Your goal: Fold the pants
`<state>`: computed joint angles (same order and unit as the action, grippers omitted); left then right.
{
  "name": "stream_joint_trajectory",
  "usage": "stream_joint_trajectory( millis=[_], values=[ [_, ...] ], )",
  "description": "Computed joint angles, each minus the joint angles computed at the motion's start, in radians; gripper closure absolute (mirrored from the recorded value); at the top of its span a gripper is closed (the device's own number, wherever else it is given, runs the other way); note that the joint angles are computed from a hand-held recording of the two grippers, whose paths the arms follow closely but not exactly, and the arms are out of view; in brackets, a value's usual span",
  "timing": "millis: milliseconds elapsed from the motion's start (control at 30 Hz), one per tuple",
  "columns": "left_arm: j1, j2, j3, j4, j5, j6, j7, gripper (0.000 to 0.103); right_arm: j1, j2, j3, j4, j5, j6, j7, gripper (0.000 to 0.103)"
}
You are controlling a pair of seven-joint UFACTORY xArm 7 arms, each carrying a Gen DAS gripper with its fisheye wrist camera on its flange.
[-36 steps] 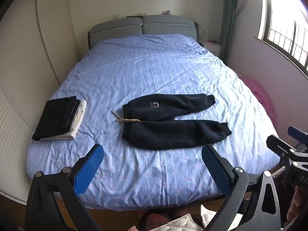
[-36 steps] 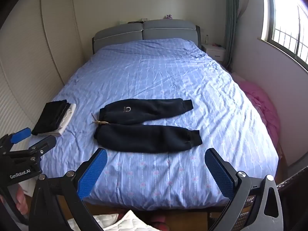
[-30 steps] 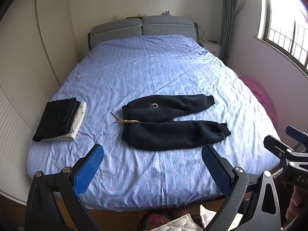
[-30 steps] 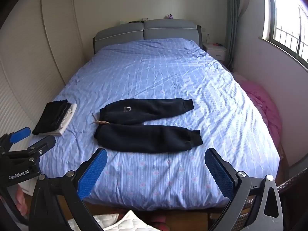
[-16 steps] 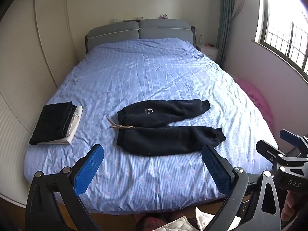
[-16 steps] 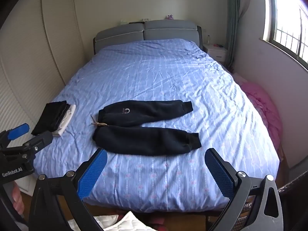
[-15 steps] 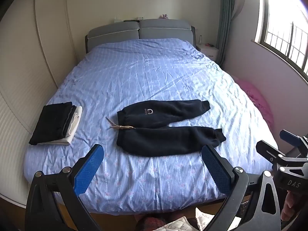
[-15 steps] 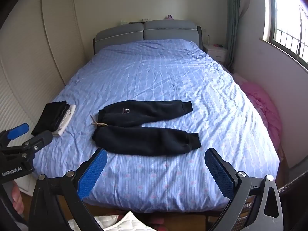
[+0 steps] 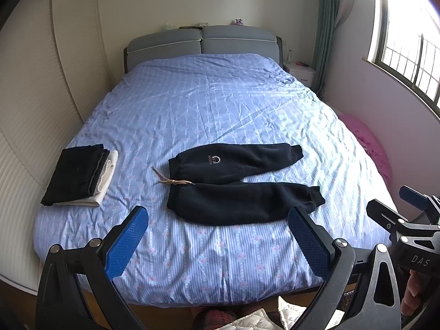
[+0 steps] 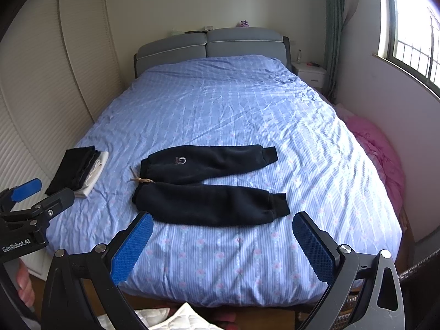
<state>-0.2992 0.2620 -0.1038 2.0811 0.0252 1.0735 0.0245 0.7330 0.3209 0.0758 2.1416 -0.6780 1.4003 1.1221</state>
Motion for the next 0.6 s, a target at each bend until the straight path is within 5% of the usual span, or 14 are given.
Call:
stream_joint_trajectory(
  millis=[600],
  values=[
    [-0.005,0.023,0.006,0.036,0.013,0.017,-0.014,0.000,-0.004,0.011,-0.006,0.014,0.014,-0.010,-0.016,0.000]
  ],
)
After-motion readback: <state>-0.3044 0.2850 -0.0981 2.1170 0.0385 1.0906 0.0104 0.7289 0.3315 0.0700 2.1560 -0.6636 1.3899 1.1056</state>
